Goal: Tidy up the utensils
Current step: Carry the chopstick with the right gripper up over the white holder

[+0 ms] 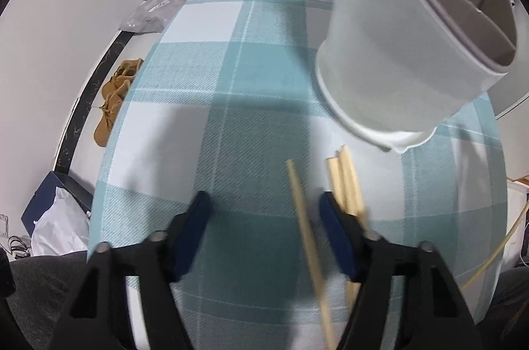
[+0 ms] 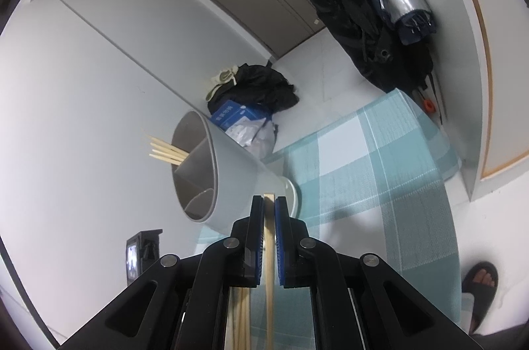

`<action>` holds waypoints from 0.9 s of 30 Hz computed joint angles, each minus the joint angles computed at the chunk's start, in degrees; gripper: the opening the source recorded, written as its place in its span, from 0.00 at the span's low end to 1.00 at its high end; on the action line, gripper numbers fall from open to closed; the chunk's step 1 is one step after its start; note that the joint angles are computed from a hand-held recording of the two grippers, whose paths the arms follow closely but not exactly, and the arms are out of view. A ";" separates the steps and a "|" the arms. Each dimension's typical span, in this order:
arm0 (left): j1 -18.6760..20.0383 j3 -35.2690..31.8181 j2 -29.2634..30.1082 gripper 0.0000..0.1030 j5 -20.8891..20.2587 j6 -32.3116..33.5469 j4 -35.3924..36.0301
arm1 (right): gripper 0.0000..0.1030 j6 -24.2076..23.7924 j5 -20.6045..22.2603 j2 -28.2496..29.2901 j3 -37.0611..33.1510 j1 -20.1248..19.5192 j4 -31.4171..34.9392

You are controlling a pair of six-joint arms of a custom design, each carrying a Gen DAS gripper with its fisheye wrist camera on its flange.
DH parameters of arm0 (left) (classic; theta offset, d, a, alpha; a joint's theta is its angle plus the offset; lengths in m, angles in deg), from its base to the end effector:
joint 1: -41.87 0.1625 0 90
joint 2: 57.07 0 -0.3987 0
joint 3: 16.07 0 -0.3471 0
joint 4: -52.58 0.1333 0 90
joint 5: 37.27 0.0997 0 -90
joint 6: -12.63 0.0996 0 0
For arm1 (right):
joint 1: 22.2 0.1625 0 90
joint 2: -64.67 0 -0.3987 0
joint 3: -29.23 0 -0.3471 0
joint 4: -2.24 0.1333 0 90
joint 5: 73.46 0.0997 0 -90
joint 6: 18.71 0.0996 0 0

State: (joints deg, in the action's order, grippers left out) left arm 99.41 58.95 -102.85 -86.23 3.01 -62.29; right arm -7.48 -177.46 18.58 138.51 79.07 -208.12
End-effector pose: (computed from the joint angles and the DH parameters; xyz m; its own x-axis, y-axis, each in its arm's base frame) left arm -0.1944 -0.6759 0.1962 -0.6904 0.3001 -0.6582 0.4258 0.9042 -0.0343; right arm 0.2182 -0.5360 0.1713 -0.9930 0.1131 -0.0350 0.0891 0.5196 -0.8497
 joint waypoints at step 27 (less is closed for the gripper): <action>-2.09 4.74 -6.39 0.00 -10.90 7.79 -18.60 | 0.05 -8.64 -12.14 3.01 -3.67 7.98 -1.44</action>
